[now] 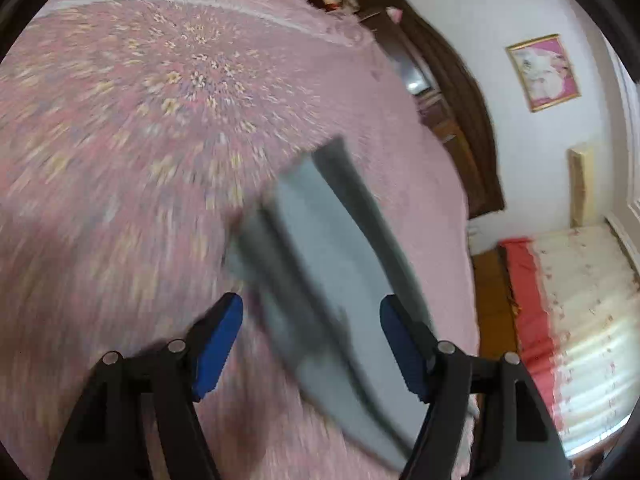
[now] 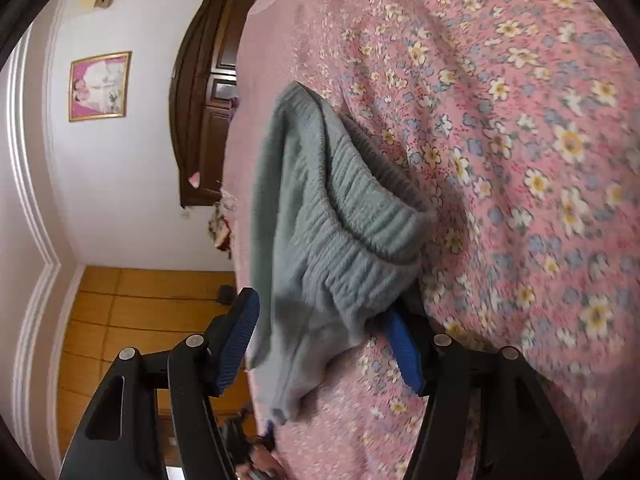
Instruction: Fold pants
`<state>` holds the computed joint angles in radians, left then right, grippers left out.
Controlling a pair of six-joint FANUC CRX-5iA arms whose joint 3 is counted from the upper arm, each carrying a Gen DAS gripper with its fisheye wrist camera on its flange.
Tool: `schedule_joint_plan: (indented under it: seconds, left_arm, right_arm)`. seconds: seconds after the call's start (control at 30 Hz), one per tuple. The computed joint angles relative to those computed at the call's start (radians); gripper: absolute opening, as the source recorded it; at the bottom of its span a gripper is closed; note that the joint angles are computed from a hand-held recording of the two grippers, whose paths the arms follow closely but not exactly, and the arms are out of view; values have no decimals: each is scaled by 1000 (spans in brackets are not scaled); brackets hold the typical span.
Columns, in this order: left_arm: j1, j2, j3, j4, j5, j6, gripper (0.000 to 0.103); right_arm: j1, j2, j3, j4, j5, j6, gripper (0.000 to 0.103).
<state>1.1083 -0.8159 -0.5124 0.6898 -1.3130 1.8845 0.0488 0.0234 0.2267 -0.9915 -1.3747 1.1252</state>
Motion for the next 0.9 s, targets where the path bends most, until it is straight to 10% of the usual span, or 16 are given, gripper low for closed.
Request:
schedule_joint_plan:
  seconds: [0.1,0.3,0.5,0.7,0.9]
  left_arm:
    - [-58,49,15,11,43,126,70]
    - [14,-167,-123,296,265,-97,76]
    - [143,-199,-155,220,-17,-39,76]
    - [-194,-54,-49,-9,198,70,79]
    - [-86,-80,-107,105,158,18,69]
  right_arm:
    - [-20,20,-5,-30,25,5,63]
    - [-70,41,-21,-117,41,10,63]
    - [-37,48,13,-72,38,23,63]
    - [-24,54,26,-62,39,14,63]
    - [-17,61,23,-58,47,28,59]
